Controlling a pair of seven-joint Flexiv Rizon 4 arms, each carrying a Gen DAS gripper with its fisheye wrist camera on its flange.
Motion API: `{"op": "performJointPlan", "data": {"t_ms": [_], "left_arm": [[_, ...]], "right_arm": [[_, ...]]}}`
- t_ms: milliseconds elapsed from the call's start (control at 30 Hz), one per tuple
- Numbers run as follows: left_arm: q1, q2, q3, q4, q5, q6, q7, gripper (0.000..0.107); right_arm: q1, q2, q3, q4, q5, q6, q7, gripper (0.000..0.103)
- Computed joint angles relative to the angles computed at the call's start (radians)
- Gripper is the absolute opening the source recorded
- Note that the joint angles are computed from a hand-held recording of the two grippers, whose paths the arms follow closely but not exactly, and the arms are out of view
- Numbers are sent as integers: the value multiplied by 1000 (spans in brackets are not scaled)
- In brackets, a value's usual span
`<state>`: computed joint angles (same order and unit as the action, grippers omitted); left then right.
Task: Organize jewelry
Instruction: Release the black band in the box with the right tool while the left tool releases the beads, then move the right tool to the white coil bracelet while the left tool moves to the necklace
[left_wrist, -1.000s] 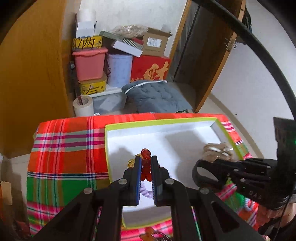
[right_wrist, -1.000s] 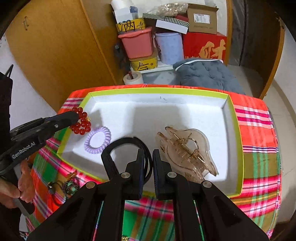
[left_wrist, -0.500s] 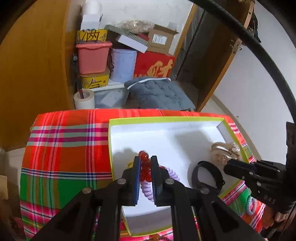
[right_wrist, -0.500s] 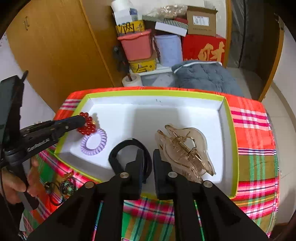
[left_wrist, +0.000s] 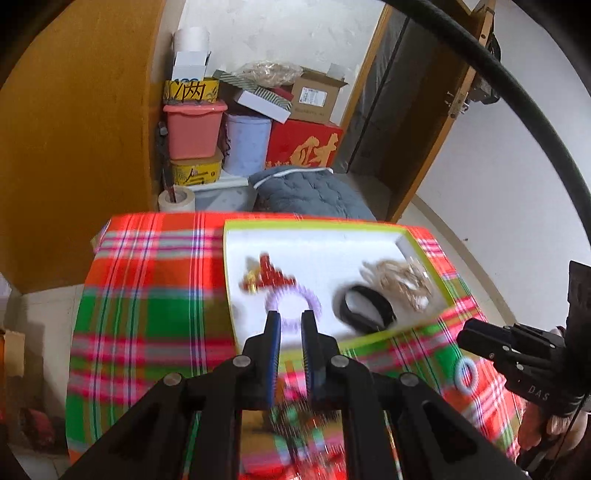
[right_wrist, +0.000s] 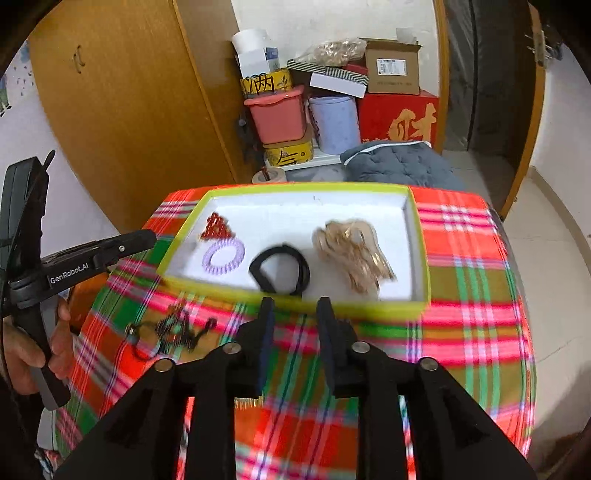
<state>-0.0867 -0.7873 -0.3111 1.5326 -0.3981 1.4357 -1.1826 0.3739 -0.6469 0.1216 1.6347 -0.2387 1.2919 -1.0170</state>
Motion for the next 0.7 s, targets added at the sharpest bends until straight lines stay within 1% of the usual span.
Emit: {"op": "performJointPlan", "data": {"t_ms": [67,133,200,300,367,433,567,600,633,700], "left_arm": [[20,35,-31,72,-4,37,6,11],[55,71,-83,153,-13,82,14,11],[66,109,-102,224,-7,123,2,11],[127,156,-182,331,6,181,-14,11],[150,187,-208,387,26,213,-40,11],[192,207,-256,439,50,240,-65,11],[236,242,-296,509,99,265,-120,11],[253,245,-312,522,113,271,-131,11],[274,246,-334,536,127,277,-142,11],[289,255,-345,558,154,284,-167,11]], "right_arm": [[10,42,-11,61,1,12,23,25],[19,86,-21,126,-3,40,45,25],[34,126,-42,179,-19,60,77,25],[65,194,-77,277,-64,109,134,25],[82,229,-94,325,-97,121,169,25],[94,261,-109,372,-131,142,207,25],[109,323,-134,461,-200,176,287,26],[109,333,-138,477,-216,183,305,27],[116,347,-151,500,-240,194,332,33],[120,365,-167,528,-283,206,373,45]]}}
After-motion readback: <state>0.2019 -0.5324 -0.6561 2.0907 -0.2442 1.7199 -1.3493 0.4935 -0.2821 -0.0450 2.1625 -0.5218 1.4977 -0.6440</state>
